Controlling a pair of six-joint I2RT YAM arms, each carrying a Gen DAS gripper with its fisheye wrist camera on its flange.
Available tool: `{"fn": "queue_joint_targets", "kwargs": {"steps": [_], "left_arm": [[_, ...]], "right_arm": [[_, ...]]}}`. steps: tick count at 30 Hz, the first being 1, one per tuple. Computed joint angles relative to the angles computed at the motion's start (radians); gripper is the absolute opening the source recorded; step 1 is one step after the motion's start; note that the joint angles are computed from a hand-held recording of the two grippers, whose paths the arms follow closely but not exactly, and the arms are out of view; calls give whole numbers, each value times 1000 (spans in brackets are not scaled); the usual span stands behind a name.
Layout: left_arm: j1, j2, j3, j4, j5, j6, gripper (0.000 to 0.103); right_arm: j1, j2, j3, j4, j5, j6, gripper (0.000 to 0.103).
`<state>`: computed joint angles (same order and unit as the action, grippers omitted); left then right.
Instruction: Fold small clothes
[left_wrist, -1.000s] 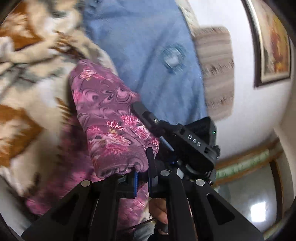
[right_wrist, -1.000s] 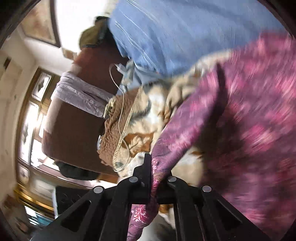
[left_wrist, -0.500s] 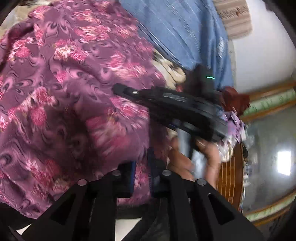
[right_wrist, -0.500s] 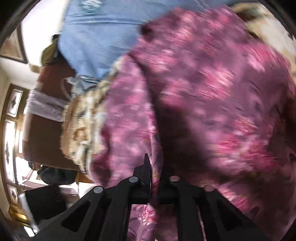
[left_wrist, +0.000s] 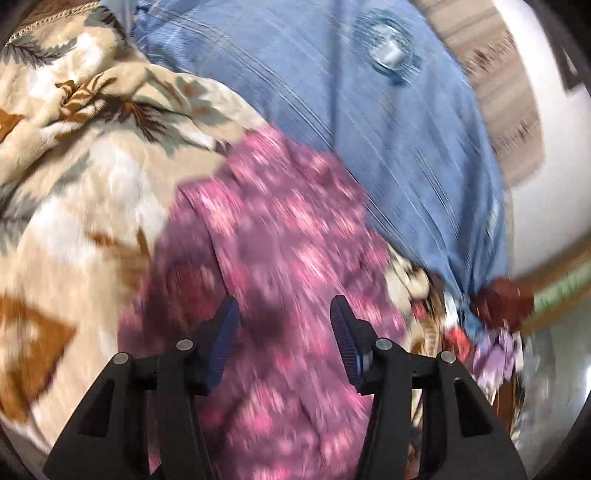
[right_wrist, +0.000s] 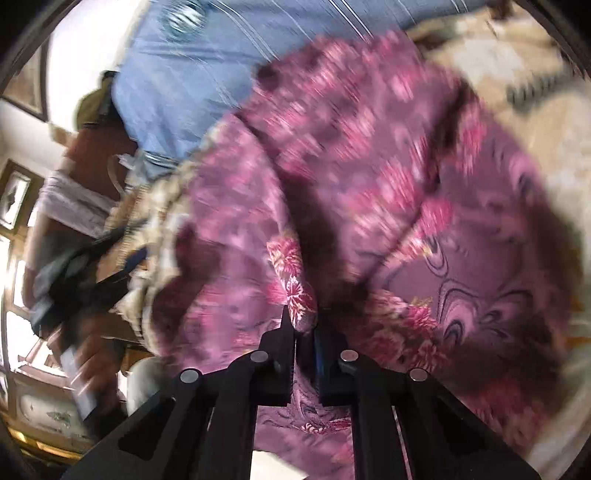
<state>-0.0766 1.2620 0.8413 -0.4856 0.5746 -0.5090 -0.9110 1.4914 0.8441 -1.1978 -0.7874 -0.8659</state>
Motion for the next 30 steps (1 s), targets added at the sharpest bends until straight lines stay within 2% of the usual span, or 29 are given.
{"fn": "queue_joint_targets", "kwargs": {"steps": [1, 2, 3, 4, 5, 6, 8, 9, 11, 12, 13, 16, 20, 22, 25, 27, 28, 30], "left_arm": [[7, 74, 33, 28, 0, -36, 50], [6, 123, 52, 51, 2, -65, 50], [0, 185, 79, 83, 0, -79, 50], [-15, 248, 114, 103, -24, -79, 50], [-27, 284, 136, 95, -54, -77, 50], [-25, 325, 152, 86, -70, -69, 49], [-3, 366, 128, 126, -36, -72, 45], [21, 369, 97, 174, -6, -84, 43], [58, 356, 69, 214, 21, -105, 42], [73, 352, 62, 234, 29, -127, 42], [87, 361, 67, 252, 38, -150, 42], [84, 413, 105, 252, 39, -173, 42], [104, 434, 81, 300, 80, -222, 41], [96, 455, 100, 316, 83, -229, 41], [91, 477, 118, 298, 80, -199, 15], [102, 494, 124, 295, 107, -195, 10], [115, 496, 107, 343, 149, -194, 7], [125, 474, 100, 351, 157, -178, 5]], "right_arm": [[-23, -11, 20, -25, 6, 3, 8], [-17, -41, 16, 20, 27, 66, 8], [-3, -61, -1, 94, 65, 120, 8], [42, -56, -27, 204, 147, 196, 15], [80, -33, -34, 249, 204, 236, 17], [100, -13, -29, 256, 234, 248, 18], [80, -55, -1, 213, 195, 187, 22], [70, -89, 16, 188, 160, 165, 27], [91, -119, 87, 113, 41, 146, 66], [143, -115, 119, 104, 7, 167, 71], [244, -83, 169, 125, -17, 223, 73], [473, 63, 299, 253, 11, 383, 73], [683, 317, 549, 325, 58, 572, 71], [759, 483, 729, 346, 104, 671, 71], [819, 659, 938, 334, 170, 759, 66], [837, 756, 1060, 315, 211, 803, 59], [853, 803, 1120, 310, 228, 809, 59], [869, 836, 1159, 326, 243, 830, 58]]}}
